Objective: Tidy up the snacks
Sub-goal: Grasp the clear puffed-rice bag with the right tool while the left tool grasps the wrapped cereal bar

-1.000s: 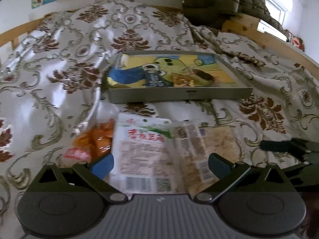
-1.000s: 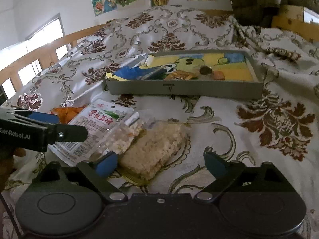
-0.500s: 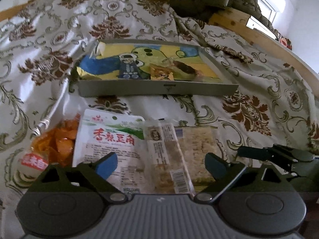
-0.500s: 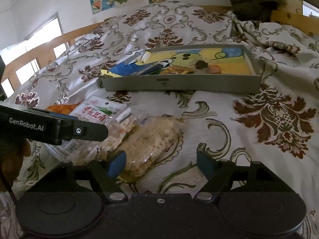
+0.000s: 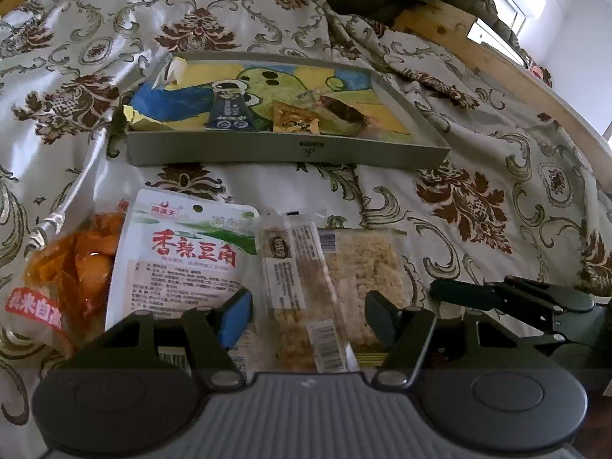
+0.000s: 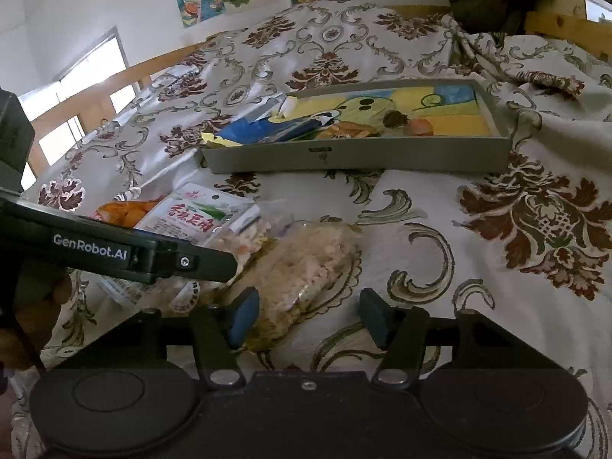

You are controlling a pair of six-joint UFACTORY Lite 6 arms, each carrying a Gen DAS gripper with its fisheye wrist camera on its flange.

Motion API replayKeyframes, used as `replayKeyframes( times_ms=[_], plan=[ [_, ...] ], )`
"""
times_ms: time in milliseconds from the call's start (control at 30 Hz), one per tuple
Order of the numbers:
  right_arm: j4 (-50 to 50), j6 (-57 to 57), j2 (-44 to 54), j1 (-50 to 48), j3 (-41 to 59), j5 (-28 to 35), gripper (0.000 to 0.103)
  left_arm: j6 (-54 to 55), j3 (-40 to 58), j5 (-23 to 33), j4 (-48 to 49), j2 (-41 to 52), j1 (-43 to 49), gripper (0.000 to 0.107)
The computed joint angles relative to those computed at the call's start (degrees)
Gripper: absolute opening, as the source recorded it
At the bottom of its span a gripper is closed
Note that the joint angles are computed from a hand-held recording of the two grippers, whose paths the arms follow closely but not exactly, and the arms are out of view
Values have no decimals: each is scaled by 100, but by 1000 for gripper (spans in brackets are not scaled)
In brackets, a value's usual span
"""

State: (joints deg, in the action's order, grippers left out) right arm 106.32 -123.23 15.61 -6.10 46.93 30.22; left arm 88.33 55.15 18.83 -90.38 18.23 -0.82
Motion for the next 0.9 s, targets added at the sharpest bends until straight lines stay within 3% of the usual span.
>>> replayKeyframes(
  times_ms=[167,300,633,900],
  plan=[
    [9,-17,29,29,10,-20,59,-383,123,74,462,114,-49,67],
    [0,-14,45,17,5,8,59,-645,132,-141,681,84,-105,47],
    [-387,295,77,0,51,238,59,-1577,-210,-59,1639,-421,193,42],
    [-1213,1341,916,114,1018,384,69,-1626,-491,291,1783,-629,720,41]
  ],
)
